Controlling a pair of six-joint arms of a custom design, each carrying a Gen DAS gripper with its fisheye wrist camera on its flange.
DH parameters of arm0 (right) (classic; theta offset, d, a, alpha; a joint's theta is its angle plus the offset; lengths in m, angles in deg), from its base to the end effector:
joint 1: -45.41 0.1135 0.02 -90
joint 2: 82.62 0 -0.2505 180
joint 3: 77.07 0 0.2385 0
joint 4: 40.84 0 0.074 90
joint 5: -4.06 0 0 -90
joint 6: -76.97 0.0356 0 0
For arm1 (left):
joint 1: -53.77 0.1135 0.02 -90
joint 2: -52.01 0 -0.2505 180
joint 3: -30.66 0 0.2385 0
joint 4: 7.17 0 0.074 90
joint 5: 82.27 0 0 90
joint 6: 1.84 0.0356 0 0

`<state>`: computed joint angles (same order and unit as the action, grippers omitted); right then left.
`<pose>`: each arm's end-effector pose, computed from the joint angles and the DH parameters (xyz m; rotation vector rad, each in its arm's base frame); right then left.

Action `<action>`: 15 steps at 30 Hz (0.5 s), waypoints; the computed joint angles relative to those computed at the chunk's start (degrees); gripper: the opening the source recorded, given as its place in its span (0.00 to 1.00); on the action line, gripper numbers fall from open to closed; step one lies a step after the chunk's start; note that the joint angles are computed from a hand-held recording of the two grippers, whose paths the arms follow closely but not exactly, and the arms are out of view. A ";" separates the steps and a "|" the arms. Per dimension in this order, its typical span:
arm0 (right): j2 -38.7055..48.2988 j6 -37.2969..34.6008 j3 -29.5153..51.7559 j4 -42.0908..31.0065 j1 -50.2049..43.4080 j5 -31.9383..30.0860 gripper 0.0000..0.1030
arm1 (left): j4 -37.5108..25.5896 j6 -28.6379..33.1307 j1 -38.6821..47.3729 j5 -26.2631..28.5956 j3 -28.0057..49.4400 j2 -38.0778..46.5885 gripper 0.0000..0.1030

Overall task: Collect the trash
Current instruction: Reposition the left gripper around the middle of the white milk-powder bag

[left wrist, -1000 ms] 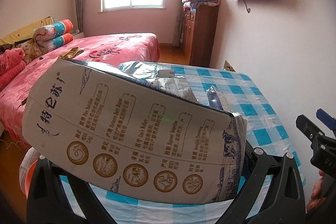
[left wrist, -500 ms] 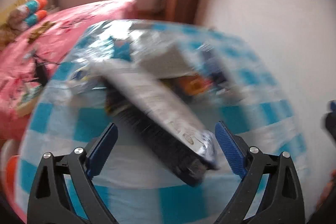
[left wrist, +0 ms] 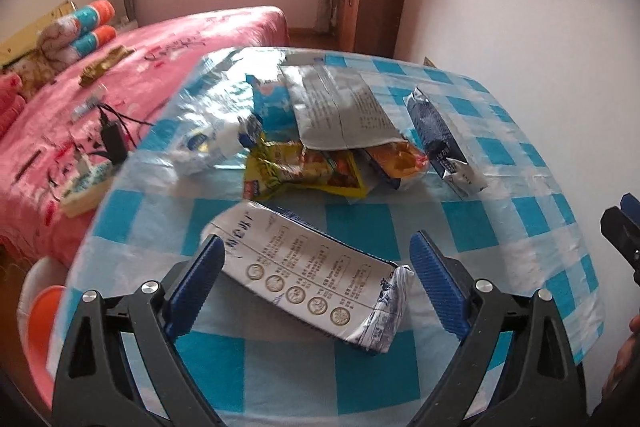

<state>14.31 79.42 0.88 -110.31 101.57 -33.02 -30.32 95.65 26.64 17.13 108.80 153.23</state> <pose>0.1786 0.2154 0.1892 0.7091 2.1156 -0.2714 0.3210 -0.1710 0.1869 0.7871 2.2601 -0.3577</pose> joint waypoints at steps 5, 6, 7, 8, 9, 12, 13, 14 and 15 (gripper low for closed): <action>1.16 1.36 2.76 -3.70 1.40 1.43 0.96 | 0.56 1.22 -0.44 -1.69 -3.29 -5.56 0.91; 1.36 1.60 3.29 -4.39 1.66 1.76 0.96 | 0.68 1.62 -0.67 -2.19 -4.06 -6.85 0.91; 1.57 1.96 3.95 -5.27 2.05 2.18 0.96 | 0.73 1.91 -0.86 -2.50 -4.40 -7.63 0.91; 1.72 2.26 4.53 -6.03 2.40 2.56 0.96 | 0.91 2.27 -0.90 -2.72 -4.97 -8.57 0.92; 1.77 2.43 5.09 -6.73 2.71 2.95 0.96 | 1.38 2.68 -1.02 -3.16 -5.92 -9.82 0.92; 2.50 3.88 7.28 -9.80 3.93 4.33 0.96 | 2.05 3.52 -1.44 -4.58 -7.74 -12.74 0.92; 2.82 4.52 8.06 -11.02 4.29 4.86 0.96 | 2.13 3.72 -1.48 -4.71 -8.13 -13.46 0.92; 3.35 5.59 9.15 -12.84 4.79 5.48 0.96 | 1.94 3.83 -1.49 -4.63 -8.27 -14.13 0.93; 3.90 6.46 10.22 -14.35 5.22 5.97 0.96 | 1.74 3.87 -1.39 -4.54 -8.50 -14.85 0.93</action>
